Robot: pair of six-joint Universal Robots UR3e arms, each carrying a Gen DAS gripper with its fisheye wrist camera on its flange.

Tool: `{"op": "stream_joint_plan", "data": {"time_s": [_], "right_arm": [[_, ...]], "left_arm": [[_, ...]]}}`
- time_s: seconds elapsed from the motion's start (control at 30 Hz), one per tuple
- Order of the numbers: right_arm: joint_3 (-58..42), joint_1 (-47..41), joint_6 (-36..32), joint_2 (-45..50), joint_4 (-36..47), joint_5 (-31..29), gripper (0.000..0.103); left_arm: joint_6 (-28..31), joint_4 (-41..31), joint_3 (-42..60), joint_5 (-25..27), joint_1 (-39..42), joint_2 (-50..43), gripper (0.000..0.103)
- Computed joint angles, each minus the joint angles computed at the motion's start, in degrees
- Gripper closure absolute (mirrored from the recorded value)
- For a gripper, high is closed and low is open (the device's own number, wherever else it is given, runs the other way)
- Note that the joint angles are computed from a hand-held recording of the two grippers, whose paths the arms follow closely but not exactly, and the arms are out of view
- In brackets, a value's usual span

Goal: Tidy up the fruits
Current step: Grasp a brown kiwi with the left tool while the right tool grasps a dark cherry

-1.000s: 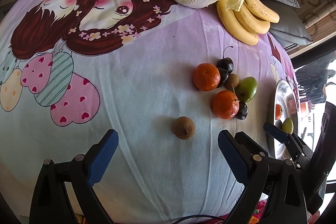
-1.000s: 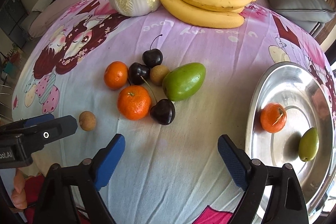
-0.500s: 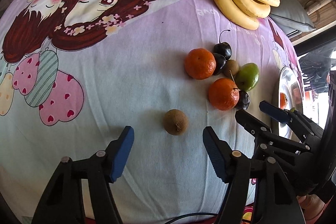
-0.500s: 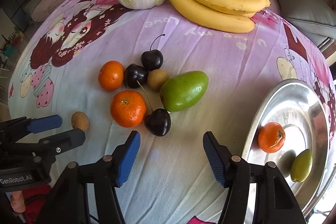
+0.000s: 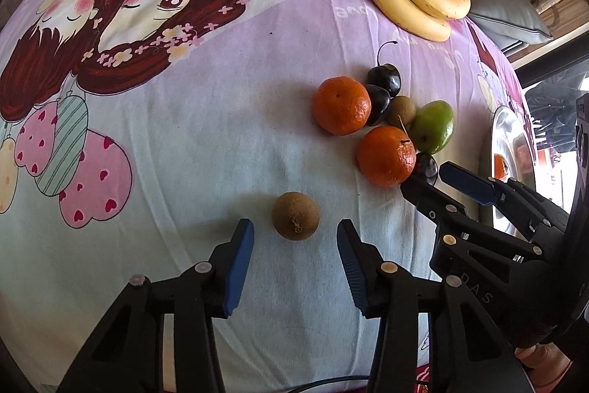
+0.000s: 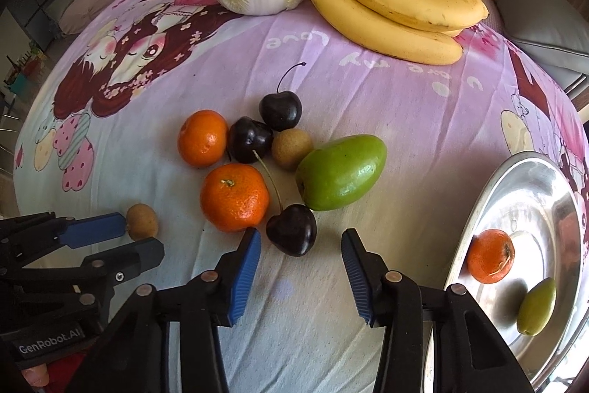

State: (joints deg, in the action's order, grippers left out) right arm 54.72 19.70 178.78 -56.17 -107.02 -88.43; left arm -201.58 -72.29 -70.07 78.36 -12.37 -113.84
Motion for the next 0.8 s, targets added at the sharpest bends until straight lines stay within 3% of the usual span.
{"op": "stream_joint_plan", "data": {"time_s": [0.23,0.6,0.8], "right_arm": [[-0.5,-0.3,0.1,0.7,-0.3,1.1,0.064],[3.7,-0.9,0.6,-1.6,-3.3,2.1,0.066],[4.4,-1.3,0.9,-1.8,-4.0,2.9,0.066]], "left_arm": [[-0.4,-0.9,1.9,0.7,-0.8,-1.4,0.061],[-0.9,-1.6,3.0,2.3,-1.1,-2.1,0.071],[-1.0,-2.3,3.8,2.9,-1.2,-2.6,0.072]]}}
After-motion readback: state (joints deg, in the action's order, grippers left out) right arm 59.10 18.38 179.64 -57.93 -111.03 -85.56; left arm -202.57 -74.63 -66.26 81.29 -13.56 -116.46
